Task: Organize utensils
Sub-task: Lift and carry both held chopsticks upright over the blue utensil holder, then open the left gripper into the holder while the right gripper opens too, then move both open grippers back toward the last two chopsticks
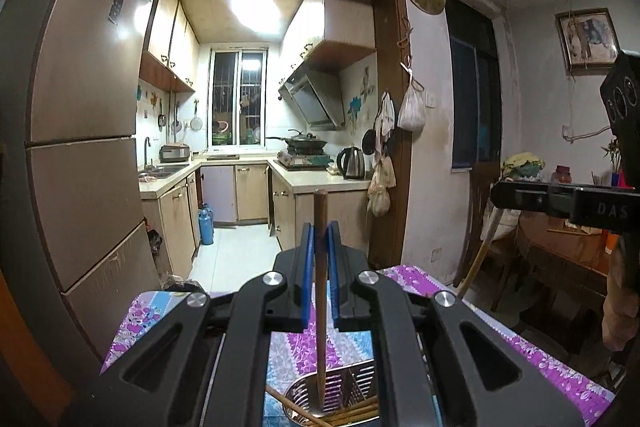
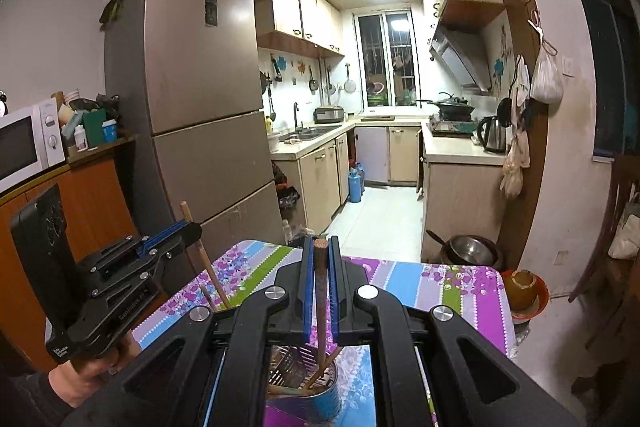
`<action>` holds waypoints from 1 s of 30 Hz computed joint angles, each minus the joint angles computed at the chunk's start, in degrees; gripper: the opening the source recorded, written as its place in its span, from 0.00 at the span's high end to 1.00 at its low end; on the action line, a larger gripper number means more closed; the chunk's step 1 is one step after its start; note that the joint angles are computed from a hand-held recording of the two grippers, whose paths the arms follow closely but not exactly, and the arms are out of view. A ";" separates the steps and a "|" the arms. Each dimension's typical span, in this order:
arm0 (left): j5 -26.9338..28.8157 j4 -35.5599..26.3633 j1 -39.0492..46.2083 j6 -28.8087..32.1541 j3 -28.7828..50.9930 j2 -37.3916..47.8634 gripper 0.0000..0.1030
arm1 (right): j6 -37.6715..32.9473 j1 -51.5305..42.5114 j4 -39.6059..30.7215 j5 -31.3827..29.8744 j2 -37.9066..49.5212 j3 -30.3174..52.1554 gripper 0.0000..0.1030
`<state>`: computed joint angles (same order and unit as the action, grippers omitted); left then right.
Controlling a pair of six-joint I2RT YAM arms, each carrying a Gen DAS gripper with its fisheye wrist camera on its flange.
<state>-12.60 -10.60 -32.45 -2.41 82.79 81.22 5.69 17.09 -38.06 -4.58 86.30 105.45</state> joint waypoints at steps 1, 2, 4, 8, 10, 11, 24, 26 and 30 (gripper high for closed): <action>0.03 -0.28 0.01 -0.04 0.56 0.49 0.95 | 0.07 0.02 0.21 0.00 0.18 -0.17 0.93; 0.08 -0.40 -0.01 -0.12 0.86 0.91 0.95 | -0.01 -0.08 0.21 -0.11 0.34 -0.08 0.93; 0.28 -0.23 0.11 -0.26 0.34 1.00 0.95 | -0.04 -0.01 0.45 -0.16 0.57 -0.40 0.93; 0.63 0.03 0.21 -0.48 -0.29 1.46 0.95 | -0.09 0.20 0.79 -0.16 1.22 -1.07 0.92; 0.99 -0.03 0.39 -0.63 -0.24 1.83 0.94 | 0.22 0.18 1.06 -0.29 1.59 -1.48 0.92; 1.23 -0.39 0.56 -0.64 0.07 2.08 0.92 | 0.26 0.02 1.26 -0.43 1.61 -1.73 0.92; 2.91 -2.71 2.35 1.64 -9.21 -12.45 0.41 | 2.90 -1.90 8.32 0.55 -11.14 -14.26 0.74; 3.44 -4.35 3.86 3.21 -12.56 -17.77 0.38 | 1.98 -0.29 10.11 3.40 -17.42 -20.12 0.68; 8.75 -11.34 13.15 3.93 -21.86 -32.94 0.34 | 1.70 7.02 12.43 11.57 -29.54 -32.65 0.64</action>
<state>-3.85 -21.94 -19.30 1.51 60.94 48.28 7.39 24.11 -25.63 6.99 56.76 72.81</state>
